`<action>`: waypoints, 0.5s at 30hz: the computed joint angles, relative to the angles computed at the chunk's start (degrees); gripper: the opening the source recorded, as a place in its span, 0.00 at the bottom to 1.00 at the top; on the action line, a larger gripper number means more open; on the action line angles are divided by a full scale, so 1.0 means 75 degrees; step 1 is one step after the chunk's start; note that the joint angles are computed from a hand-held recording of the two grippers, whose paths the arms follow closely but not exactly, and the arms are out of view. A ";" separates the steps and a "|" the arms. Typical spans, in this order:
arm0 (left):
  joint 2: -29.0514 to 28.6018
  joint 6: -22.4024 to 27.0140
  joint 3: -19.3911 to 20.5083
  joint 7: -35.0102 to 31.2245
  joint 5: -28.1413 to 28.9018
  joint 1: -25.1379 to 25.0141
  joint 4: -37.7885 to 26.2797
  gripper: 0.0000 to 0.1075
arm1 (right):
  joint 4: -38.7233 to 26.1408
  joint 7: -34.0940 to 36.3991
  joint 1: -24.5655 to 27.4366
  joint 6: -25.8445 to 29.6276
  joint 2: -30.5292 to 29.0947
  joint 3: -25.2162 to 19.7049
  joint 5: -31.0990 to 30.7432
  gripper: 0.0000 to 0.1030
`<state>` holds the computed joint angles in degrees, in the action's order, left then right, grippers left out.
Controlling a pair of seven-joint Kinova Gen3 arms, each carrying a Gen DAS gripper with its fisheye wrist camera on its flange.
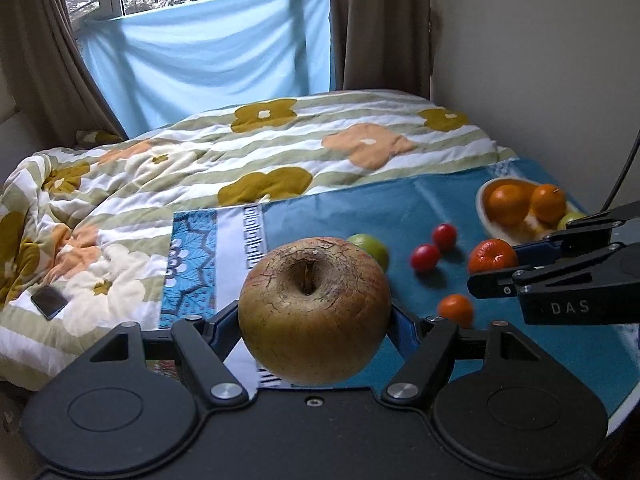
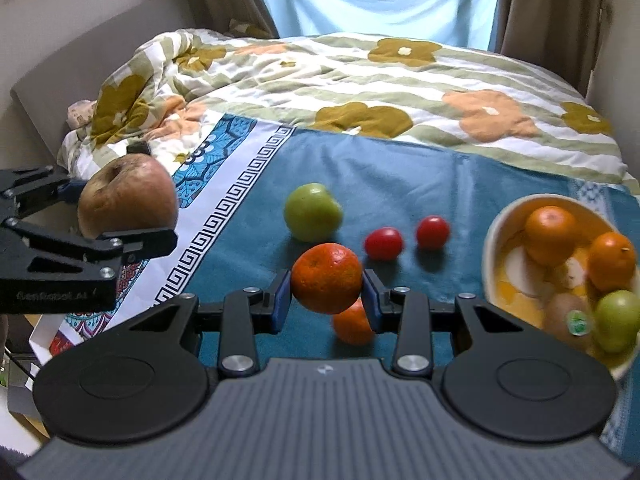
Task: Organize fruits
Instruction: 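Carry the brown apple and tangerine over the duck bowl with both grippers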
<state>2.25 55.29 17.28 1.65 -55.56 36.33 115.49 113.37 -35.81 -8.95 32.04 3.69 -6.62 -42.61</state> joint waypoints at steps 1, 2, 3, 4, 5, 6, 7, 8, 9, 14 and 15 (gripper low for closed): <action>0.0086 0.0160 0.0074 0.0103 -0.0005 0.0082 -0.0146 0.72 | -0.0017 0.0169 0.0110 0.0141 -0.0038 0.0068 -0.0078 0.51; 0.0155 0.0279 0.0111 0.0176 -0.0003 0.0162 -0.0268 0.72 | -0.0028 0.0359 0.0222 0.0278 -0.0077 0.0146 -0.0162 0.51; 0.0243 0.0393 0.0135 0.0246 -0.0002 0.0253 -0.0415 0.72 | -0.0033 0.0565 0.0337 0.0406 -0.0115 0.0235 -0.0255 0.51; 0.0331 0.0494 0.0139 0.0305 -0.0010 0.0346 -0.0554 0.72 | -0.0043 0.0730 0.0439 0.0539 -0.0150 0.0323 -0.0318 0.51; 0.0424 0.0595 0.0132 0.0349 -0.0023 0.0445 -0.0695 0.72 | -0.0079 0.0909 0.0549 0.0693 -0.0151 0.0420 -0.0390 0.51; 0.0531 0.0694 0.0115 0.0361 -0.0035 0.0544 -0.0855 0.72 | -0.0112 0.1107 0.0677 0.0851 -0.0153 0.0522 -0.0469 0.51; 0.0653 0.0811 0.0097 0.0370 -0.0048 0.0660 -0.1035 0.72 | -0.0145 0.1269 0.0787 0.0971 -0.0144 0.0604 -0.0527 0.51; 0.0748 0.0870 0.0053 0.0377 -0.0062 0.0761 -0.1177 0.72 | -0.0175 0.1411 0.0891 0.1079 -0.0133 0.0673 -0.0573 0.51; 0.0854 0.0911 0.0004 0.0407 -0.0085 0.0860 -0.1328 0.72 | -0.0225 0.1571 0.1023 0.1221 -0.0105 0.0760 -0.0619 0.51; 0.1432 0.1123 -0.0292 0.0370 -0.0094 0.1328 -0.2131 0.72 | -0.0499 0.2212 0.1664 0.1748 0.0147 0.1021 -0.0838 0.51; 0.1542 0.1141 -0.0362 0.0340 -0.0078 0.1413 -0.2278 0.72 | -0.0581 0.2334 0.1806 0.1864 0.0226 0.1054 -0.0895 0.51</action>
<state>13.81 63.85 14.56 4.21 -56.14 46.93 98.40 109.01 -18.30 4.59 46.02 5.38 1.29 -49.33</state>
